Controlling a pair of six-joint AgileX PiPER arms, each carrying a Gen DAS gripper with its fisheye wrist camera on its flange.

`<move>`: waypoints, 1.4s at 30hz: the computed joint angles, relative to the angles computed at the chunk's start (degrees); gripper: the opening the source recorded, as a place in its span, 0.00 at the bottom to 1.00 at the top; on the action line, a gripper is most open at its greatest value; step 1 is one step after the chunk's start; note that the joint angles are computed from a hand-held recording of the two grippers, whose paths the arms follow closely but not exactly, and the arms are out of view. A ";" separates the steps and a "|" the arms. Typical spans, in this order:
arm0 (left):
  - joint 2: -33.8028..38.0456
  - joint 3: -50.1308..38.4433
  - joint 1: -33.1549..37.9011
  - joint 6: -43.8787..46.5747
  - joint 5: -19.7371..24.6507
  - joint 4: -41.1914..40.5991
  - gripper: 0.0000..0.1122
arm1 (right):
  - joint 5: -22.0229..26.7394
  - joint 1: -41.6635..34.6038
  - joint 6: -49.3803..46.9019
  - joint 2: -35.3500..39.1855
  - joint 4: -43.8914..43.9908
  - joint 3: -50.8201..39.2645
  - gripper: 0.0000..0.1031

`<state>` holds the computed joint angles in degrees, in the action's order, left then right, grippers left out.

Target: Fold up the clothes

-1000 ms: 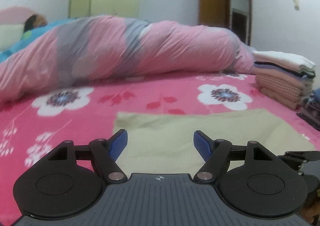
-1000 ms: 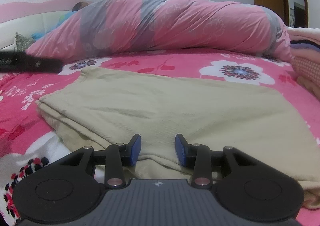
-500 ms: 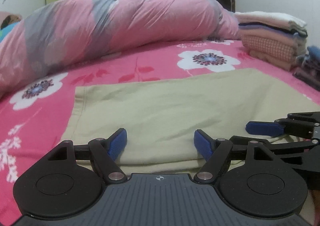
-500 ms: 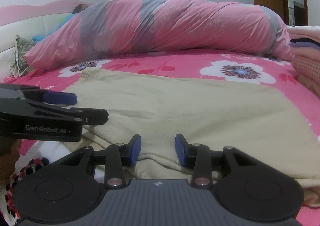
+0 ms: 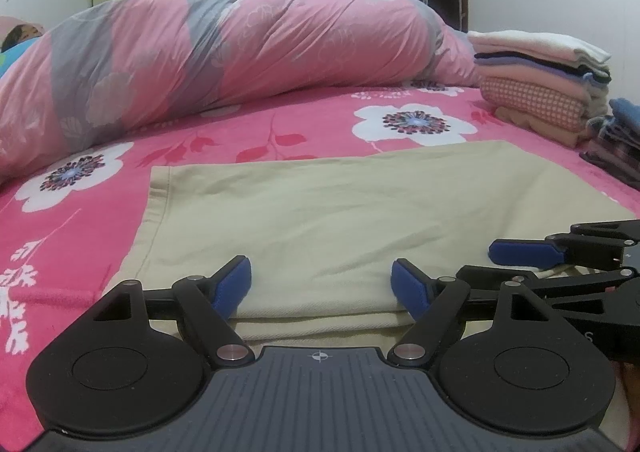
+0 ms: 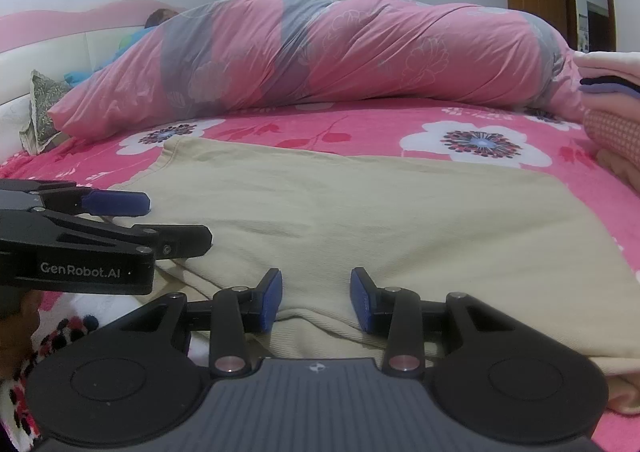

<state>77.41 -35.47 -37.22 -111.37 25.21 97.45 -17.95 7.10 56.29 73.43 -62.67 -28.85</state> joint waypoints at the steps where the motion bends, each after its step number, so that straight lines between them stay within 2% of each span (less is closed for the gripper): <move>1: -0.09 0.16 -0.04 -0.24 0.04 0.26 0.70 | -0.38 -0.48 0.67 0.07 -0.96 -0.07 0.39; 6: -0.84 1.55 -1.12 -0.64 0.92 1.01 0.74 | -0.96 -1.13 1.31 0.21 -2.03 -0.16 0.39; 12: -0.62 2.48 -4.37 1.94 4.61 -0.12 0.77 | -1.40 -1.62 1.87 0.31 -2.91 -0.25 0.39; 18: -0.59 2.45 -4.32 2.66 4.69 -0.39 0.78 | -1.48 -1.64 1.82 0.22 -2.79 -0.13 0.39; 23: -2.04 1.67 -5.68 7.60 5.99 -5.72 0.78 | -1.89 -1.90 1.73 0.45 -2.73 -0.18 0.39; 26: -5.28 2.06 -7.02 9.98 7.27 -7.18 0.78 | -2.32 -2.30 1.90 0.67 -3.09 -0.29 0.39; 29: -9.63 2.39 -6.21 11.28 5.41 -7.54 0.79 | -2.46 -2.41 1.91 0.72 -3.13 -0.31 0.39; 32: -10.75 1.06 -3.03 11.79 2.69 -7.71 0.79 | -2.38 -2.32 1.80 0.63 -2.95 -0.25 0.39; 35: -8.24 -0.82 1.06 11.75 1.64 -7.90 0.79 | -2.31 -2.26 1.71 0.59 -2.82 -0.22 0.39; 39: -3.25 -2.92 6.84 20.17 -0.72 -18.43 0.79 | -2.35 -2.29 1.78 0.57 -2.91 -0.20 0.39; 40: -3.32 -1.80 8.28 18.60 -2.47 -17.71 0.79 | -2.29 -2.24 1.78 0.55 -2.88 -0.20 0.39; 42: -4.60 1.31 10.79 10.13 -6.18 -10.48 0.79 | -1.96 -1.80 0.60 0.46 -1.62 0.03 0.39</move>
